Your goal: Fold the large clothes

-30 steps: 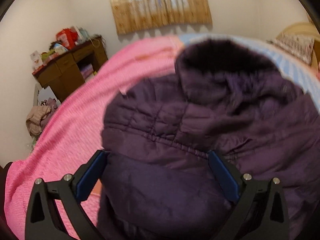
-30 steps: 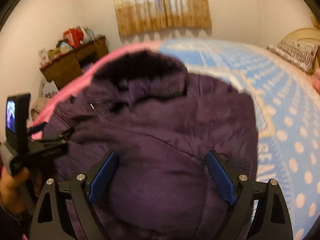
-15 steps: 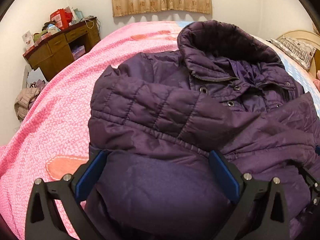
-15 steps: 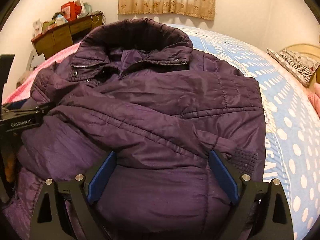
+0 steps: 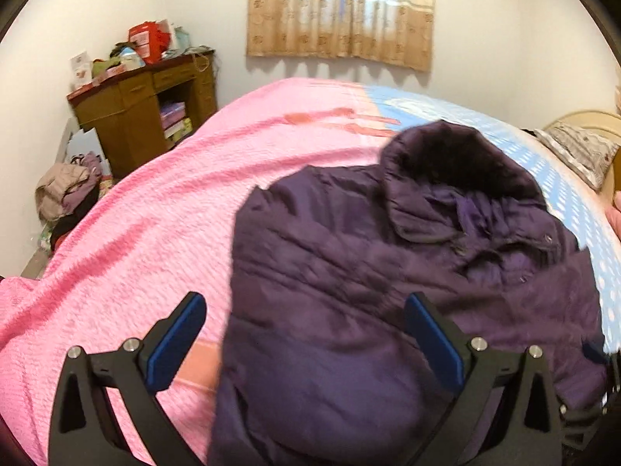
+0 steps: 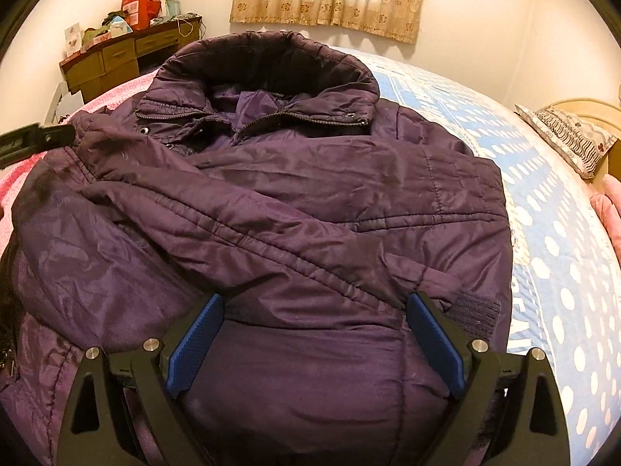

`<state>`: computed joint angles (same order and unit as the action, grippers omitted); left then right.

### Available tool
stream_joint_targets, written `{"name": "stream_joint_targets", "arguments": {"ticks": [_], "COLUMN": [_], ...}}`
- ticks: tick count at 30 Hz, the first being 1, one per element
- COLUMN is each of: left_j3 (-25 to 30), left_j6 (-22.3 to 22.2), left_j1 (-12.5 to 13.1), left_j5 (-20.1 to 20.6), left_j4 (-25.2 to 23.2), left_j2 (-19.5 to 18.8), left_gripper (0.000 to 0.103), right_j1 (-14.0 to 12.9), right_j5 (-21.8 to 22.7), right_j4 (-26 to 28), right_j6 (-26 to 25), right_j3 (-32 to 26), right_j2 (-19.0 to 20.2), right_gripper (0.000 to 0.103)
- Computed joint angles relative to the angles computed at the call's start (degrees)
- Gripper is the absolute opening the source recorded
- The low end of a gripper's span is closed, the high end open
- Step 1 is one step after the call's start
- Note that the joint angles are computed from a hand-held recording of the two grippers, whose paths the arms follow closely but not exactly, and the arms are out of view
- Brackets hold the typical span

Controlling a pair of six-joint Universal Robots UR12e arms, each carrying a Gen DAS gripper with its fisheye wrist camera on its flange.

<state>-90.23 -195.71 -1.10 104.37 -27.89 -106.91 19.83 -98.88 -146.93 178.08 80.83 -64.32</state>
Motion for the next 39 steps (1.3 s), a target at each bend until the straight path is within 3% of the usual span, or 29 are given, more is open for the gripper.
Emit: {"name": "stream_joint_targets", "arguments": {"ticks": [3, 5, 8, 14, 16, 18, 20, 21, 23, 27, 30, 33, 39], "left_j3": [3.0, 2.7, 1.1, 2.4, 1.8, 0.8, -0.2, -0.5, -0.4, 1.1, 2.2, 1.8, 1.3], "left_j6": [0.5, 0.4, -2.0, -2.4, -3.9, -3.0, -1.1, -0.6, 0.6, 2.6, 4.5, 7.9, 8.5], "left_j1": [0.7, 1.3, 2.5, 2.7, 2.4, 1.2, 0.1, -0.5, -1.4, -2.9, -4.6, -6.3, -6.4], "left_j5": [-0.2, -2.5, -6.2, -6.6, -4.3, -0.6, 0.8, 0.8, -1.8, -5.9, -3.0, 3.1, 4.1], "left_j4": [-7.8, -9.0, -6.2, -8.2, -8.0, -3.8, 0.5, 1.9, 2.9, 0.5, -2.1, -0.7, -0.6], "left_j2": [-2.2, -2.8, -2.9, -3.2, -1.8, -0.3, 0.6, 1.0, 1.0, -1.1, -3.1, -4.5, -4.1], "left_gripper": [0.103, 0.103, 0.103, 0.103, 0.103, 0.103, 0.103, 0.103, 0.103, 0.103, 0.103, 0.103, 0.103], "right_j1": [0.0, 0.0, 0.0, 0.0, -0.6, -1.1, -1.2, -1.7, -2.7, -4.2, -4.7, -5.4, -4.5], "right_j5": [-0.1, 0.1, 0.0, 0.1, 2.4, 4.1, 2.3, 3.8, 7.3, 11.4, 11.6, 13.9, 10.8], "right_j4": [-0.2, -0.3, -0.4, -0.3, 0.6, -4.7, -10.2, -10.8, -9.2, -5.3, -3.4, -3.2, -1.1], "right_j6": [0.0, 0.0, 0.0, 0.0, -0.7, -0.7, 0.4, 0.5, 0.8, 2.3, 2.7, 3.5, 1.3], "right_j3": [0.1, 0.1, 0.2, 0.1, 0.3, 2.5, 4.4, 4.7, 4.6, 4.5, 5.4, 5.9, 5.0], "right_j2": [0.0, 0.0, 0.0, 0.0, -1.1, -2.8, -4.2, -4.7, -5.0, -4.8, -4.4, -4.4, -3.6], "right_gripper": [0.096, 0.096, 0.096, 0.096, 0.096, 0.096, 0.096, 0.096, 0.096, 0.096, 0.096, 0.096, 0.096]}}
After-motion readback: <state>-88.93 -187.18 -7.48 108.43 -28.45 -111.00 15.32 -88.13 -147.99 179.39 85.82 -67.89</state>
